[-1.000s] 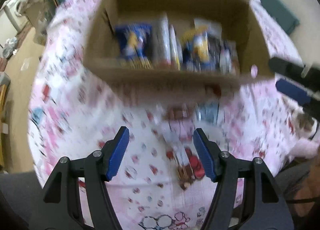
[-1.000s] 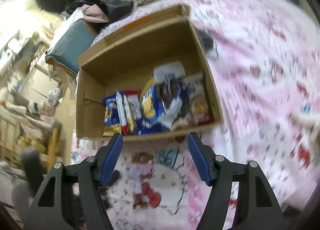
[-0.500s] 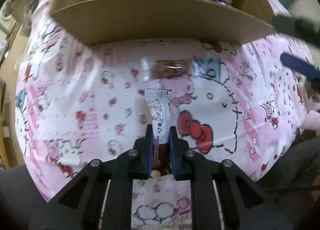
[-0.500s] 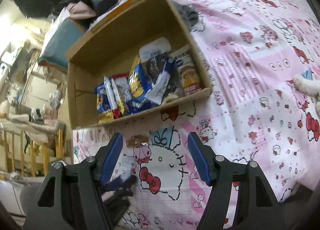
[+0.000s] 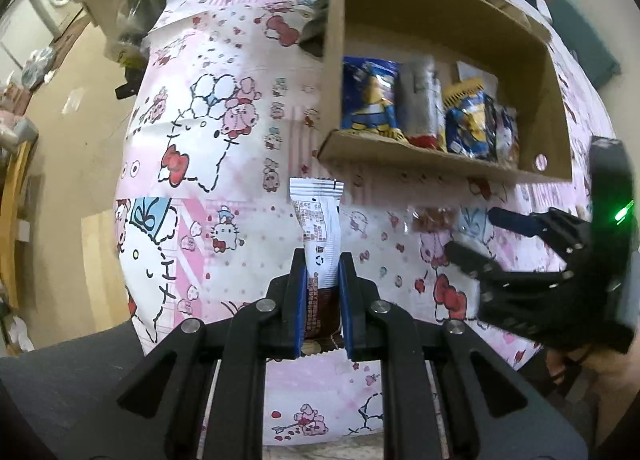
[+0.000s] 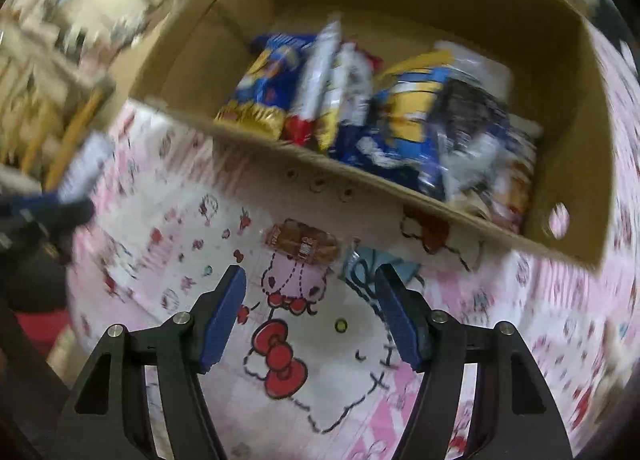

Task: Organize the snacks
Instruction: 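Grasp a white snack stick with left tool while right tool grasps the brown candy, then lower the white stick and brown candy into the box and open both tools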

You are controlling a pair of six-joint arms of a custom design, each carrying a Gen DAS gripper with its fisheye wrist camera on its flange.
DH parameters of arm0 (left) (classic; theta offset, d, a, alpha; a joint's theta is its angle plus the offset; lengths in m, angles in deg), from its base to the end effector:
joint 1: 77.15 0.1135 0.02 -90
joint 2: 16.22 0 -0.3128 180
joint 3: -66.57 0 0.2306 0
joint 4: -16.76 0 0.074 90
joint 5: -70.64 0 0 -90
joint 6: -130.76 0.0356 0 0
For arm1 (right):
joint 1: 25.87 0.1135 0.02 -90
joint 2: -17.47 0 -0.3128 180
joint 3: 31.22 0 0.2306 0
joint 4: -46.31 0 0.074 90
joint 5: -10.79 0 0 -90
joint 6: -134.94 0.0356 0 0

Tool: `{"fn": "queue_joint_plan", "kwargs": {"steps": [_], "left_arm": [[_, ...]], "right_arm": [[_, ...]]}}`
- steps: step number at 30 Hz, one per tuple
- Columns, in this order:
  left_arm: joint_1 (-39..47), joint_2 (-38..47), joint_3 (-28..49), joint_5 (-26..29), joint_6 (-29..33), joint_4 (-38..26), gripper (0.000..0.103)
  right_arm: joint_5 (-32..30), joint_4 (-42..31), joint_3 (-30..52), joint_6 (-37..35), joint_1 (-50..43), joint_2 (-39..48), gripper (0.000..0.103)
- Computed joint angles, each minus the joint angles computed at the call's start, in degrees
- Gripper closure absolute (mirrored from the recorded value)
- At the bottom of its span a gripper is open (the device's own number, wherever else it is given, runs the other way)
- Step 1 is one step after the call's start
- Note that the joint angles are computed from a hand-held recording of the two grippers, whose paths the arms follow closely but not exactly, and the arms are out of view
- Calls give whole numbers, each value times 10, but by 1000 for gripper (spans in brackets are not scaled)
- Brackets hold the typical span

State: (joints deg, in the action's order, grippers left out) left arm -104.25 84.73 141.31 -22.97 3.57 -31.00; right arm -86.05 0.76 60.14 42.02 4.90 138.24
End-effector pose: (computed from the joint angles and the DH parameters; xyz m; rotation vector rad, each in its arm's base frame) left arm 0.2828 -0.1422 0.2135 -0.2649 2.8560 -0.1384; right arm 0.3495 0.2130 0.1634 -0.8635 2.7730 0.2607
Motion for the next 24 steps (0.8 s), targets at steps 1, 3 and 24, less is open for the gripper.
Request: {"fn": "queue_joint_plan", "kwargs": {"steps": [1,3,24], "left_arm": [[4,6,2,-2,4,0,91],[5,10,1,-8,7,1,91],[-13,50,9,-18,-4,26,91]], "right_arm": [[10,-1,10,-16,8,11,35],[18,-5,27,-36,17,28,37],[-61,-56,55,-5,21,56,86]]}}
